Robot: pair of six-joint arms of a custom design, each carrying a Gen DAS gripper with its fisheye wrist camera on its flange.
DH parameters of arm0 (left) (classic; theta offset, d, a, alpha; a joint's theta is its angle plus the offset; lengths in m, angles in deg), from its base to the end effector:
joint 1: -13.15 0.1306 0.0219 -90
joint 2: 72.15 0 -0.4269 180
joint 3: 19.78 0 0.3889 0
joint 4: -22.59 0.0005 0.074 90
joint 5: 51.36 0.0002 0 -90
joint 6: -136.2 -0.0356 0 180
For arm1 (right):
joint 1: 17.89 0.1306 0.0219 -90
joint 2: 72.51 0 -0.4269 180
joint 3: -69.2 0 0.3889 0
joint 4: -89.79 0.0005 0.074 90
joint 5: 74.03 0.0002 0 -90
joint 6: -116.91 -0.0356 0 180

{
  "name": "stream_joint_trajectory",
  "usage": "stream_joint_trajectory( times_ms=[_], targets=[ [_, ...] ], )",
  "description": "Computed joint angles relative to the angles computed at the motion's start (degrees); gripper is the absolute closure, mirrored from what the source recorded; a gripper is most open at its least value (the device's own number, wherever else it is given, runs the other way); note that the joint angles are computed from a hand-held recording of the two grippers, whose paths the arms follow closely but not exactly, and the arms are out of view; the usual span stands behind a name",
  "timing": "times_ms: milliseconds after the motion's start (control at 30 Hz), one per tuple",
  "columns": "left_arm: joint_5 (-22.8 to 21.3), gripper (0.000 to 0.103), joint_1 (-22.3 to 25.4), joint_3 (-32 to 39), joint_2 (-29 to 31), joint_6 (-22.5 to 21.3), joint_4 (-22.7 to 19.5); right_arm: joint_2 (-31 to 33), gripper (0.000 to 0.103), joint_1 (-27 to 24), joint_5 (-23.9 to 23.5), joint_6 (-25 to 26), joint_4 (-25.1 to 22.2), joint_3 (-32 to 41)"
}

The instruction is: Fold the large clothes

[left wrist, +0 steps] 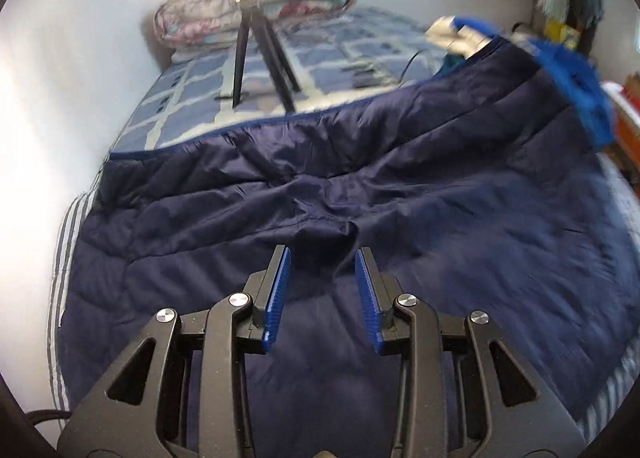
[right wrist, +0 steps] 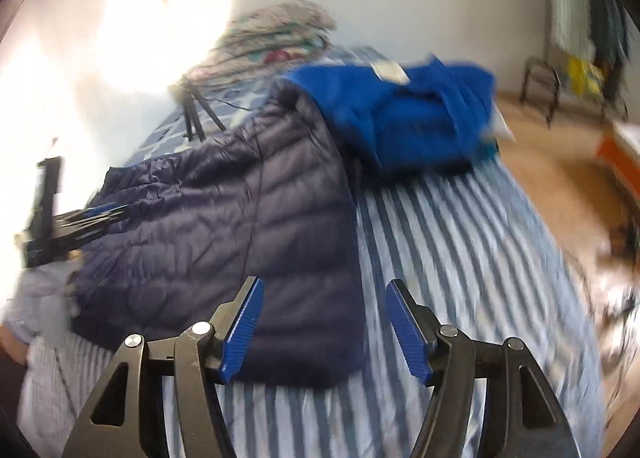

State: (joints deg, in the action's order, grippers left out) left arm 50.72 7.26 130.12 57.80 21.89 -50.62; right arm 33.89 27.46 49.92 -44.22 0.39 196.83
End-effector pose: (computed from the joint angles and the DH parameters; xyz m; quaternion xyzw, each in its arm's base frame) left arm 0.7219 -0.0825 0.5032 0.2779 0.9025 -0.0484 0.3253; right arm 0.3963 0.3722 0.5848 0.2634 0.9031 0.0031 0.3391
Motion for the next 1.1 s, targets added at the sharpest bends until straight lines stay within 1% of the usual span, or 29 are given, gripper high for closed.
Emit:
stream_joint_trajectory(
  times_ms=[33, 100, 133, 167, 200, 267, 300, 333, 367, 400, 433, 500, 533, 600, 633, 700, 767, 800, 867, 933, 967, 1000, 1033, 1067, 1100],
  targets=[
    [-0.6, 0.069, -0.2, 0.4, 0.8, 0.6, -0.4, -1.0, 0.037, 0.5, -0.9, -1.9, 1.2, -1.9],
    [-2.0, 0.069, -0.7, 2.9, 3.8, 1.3, -3.1, -2.0, 0.037, 0.8, -2.1, -3.6, 3.0, -4.3],
    [-2.4, 0.069, -0.7, 2.5, 4.1, 1.1, -2.3, -2.5, 0.037, 1.1, -2.3, -4.6, 4.0, -5.7],
    [-2.6, 0.069, -0.7, 0.7, 3.5, 1.1, -0.5, -2.9, 0.036, 1.1, -3.1, -4.9, 5.3, -7.0],
    [-2.1, 0.069, -0.6, 0.5, 3.5, 1.5, -0.1, -3.0, 0.036, 1.2, -3.9, -5.2, 6.5, -7.7],
    [-1.6, 0.069, -0.2, 5.1, 5.4, 2.2, -3.6, -3.2, 0.036, 1.3, -5.2, -5.3, 8.7, -9.2],
    [-1.3, 0.069, 0.3, 6.4, 5.5, 3.2, -4.4, -3.2, 0.035, 1.3, -5.4, -5.2, 9.3, -9.6],
    [0.0, 0.069, 1.0, 7.1, 5.3, 4.1, -4.7, -3.1, 0.032, 1.4, -5.8, -5.0, 10.1, -9.9],
    [2.2, 0.069, 1.9, 6.3, 3.9, 5.1, -4.2, -3.1, 0.028, 1.4, -6.3, -4.4, 11.4, -10.2],
    [3.9, 0.069, 2.8, 4.7, 2.3, 5.2, -3.5, -3.2, 0.026, 1.5, -6.4, -3.5, 13.4, -10.9],
    [5.0, 0.069, 3.1, 2.4, 0.5, 5.1, -2.4, -3.3, 0.020, 1.5, -6.6, -2.7, 15.0, -11.4],
    [8.0, 0.069, 5.0, -6.5, -6.0, 3.8, 1.0, -3.3, 0.018, 1.6, -6.5, -2.6, 17.4, -12.0],
    [9.1, 0.069, 5.6, -9.0, -7.9, 3.7, 1.6, -3.3, 0.017, 1.5, -6.6, -2.9, 18.5, -12.4],
    [12.0, 0.069, 6.9, -12.8, -10.6, 3.3, 0.5, -3.6, 0.013, 1.1, -6.4, -4.7, 20.9, -13.6],
    [13.8, 0.069, 7.6, -15.9, -12.5, 3.1, 0.3, -4.0, 0.011, 0.9, -6.4, -6.4, 22.0, -14.6],
    [14.6, 0.069, 7.9, -21.9, -16.0, 2.1, 1.6, -4.8, 0.011, 0.4, -5.3, -10.3, 23.8, -16.5],
    [15.2, 0.069, 7.6, -27.1, -18.9, 0.9, 3.4, -5.2, 0.011, 0.0, -3.5, -15.0, 24.0, -17.8],
    [14.0, 0.069, 7.0, -29.9, -20.2, -0.3, 5.0, -5.2, 0.011, -0.2, -2.5, -16.7, 23.7, -18.1],
    [12.3, 0.069, 6.2, -32.8, -21.0, -0.3, 6.1, -5.1, 0.011, -0.6, -1.2, -20.6, 23.1, -18.8],
    [10.6, 0.069, 5.6, -34.8, -21.0, 0.2, 7.8, -5.0, 0.013, -1.3, -1.6, -23.1, 22.7, -19.4],
    [10.2, 0.069, 5.4, -35.5, -20.9, -0.1, 8.2, -4.7, 0.017, -1.7, -1.9, -24.5, 22.0, -19.3],
    [9.6, 0.069, 5.2, -36.3, -20.9, -0.9, 9.1, -4.7, 0.020, -1.9, -2.2, -25.0, 22.6, -19.7],
    [9.5, 0.069, 5.2, -36.7, -20.8, -1.3, 9.8, -4.9, 0.029, -2.2, -2.5, -24.7, 24.3, -20.5],
    [9.7, 0.069, 5.2, -36.9, -20.8, -1.3, 10.0, -4.7, 0.041, -2.5, -2.8, -24.1, 24.6, -20.5],
    [9.6, 0.069, 5.2, -36.8, -20.9, -1.8, 9.7, -4.1, 0.046, -2.7, -3.2, -23.3, 23.5, -19.5]
  ],
)
